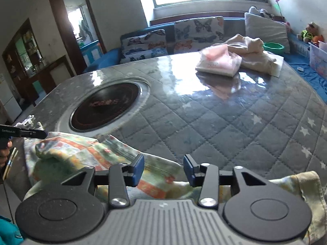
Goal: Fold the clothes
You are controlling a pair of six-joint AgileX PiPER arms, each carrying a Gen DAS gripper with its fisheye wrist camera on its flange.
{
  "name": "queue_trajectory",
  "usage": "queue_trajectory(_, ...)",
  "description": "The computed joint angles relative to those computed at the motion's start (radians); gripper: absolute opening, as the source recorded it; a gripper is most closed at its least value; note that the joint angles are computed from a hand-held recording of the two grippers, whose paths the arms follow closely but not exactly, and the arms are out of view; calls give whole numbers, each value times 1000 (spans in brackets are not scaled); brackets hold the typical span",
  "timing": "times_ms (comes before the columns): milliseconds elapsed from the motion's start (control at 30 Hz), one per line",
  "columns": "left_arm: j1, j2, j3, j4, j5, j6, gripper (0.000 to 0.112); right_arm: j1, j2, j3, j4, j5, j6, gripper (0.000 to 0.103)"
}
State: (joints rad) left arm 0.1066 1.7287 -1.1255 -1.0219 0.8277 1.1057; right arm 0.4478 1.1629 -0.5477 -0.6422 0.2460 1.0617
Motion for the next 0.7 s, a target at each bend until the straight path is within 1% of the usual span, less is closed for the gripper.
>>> queue_trajectory(33,2,6,1,-4,3,-4,49,-1,2,4,-23,2,31,50)
queue_trajectory(100,6,10,8,-22,8,16,47,-19,6,14,-32,-4,56,50)
queue_trajectory(133,8,11,10,-31,13,28,46,-29,8,17,-13,-12,40,50)
queue_trajectory(167,9,13,10,-40,22,44,38,-39,10,19,13,-21,15,50)
queue_trajectory(200,9,13,10,-45,29,56,33,-48,14,19,51,-30,-25,50)
queue_trajectory(267,-1,2,18,-45,17,73,30,-52,29,15,106,-40,-90,49)
queue_trajectory(300,-4,-4,23,-49,9,88,26,-50,39,11,127,-41,-117,46)
queue_trajectory(333,-7,-9,28,-51,4,101,24,-42,47,5,131,-36,-125,43)
queue_trajectory(400,-8,-12,29,-52,6,111,24,-36,55,-2,190,-33,-197,40)
queue_trajectory(467,-12,-10,27,-42,-1,104,24,-29,57,-5,221,-30,-231,34)
queue_trajectory(500,-14,-9,25,-39,-1,102,24,-30,58,-8,254,-29,-266,30)
queue_trajectory(533,-15,-9,24,-38,-2,104,24,-30,59,-11,274,-26,-289,22)
queue_trajectory(567,-17,-9,23,-37,-4,110,24,-24,59,-17,257,-17,-277,19)
queue_trajectory(633,-24,-14,22,-38,-9,135,18,-8,61,-37,220,8,-259,12)
queue_trajectory(667,-28,-17,21,-38,-11,148,13,-3,65,-52,210,21,-264,10)
queue_trajectory(700,-32,-21,19,-39,-14,162,12,3,70,-67,201,34,-269,9)
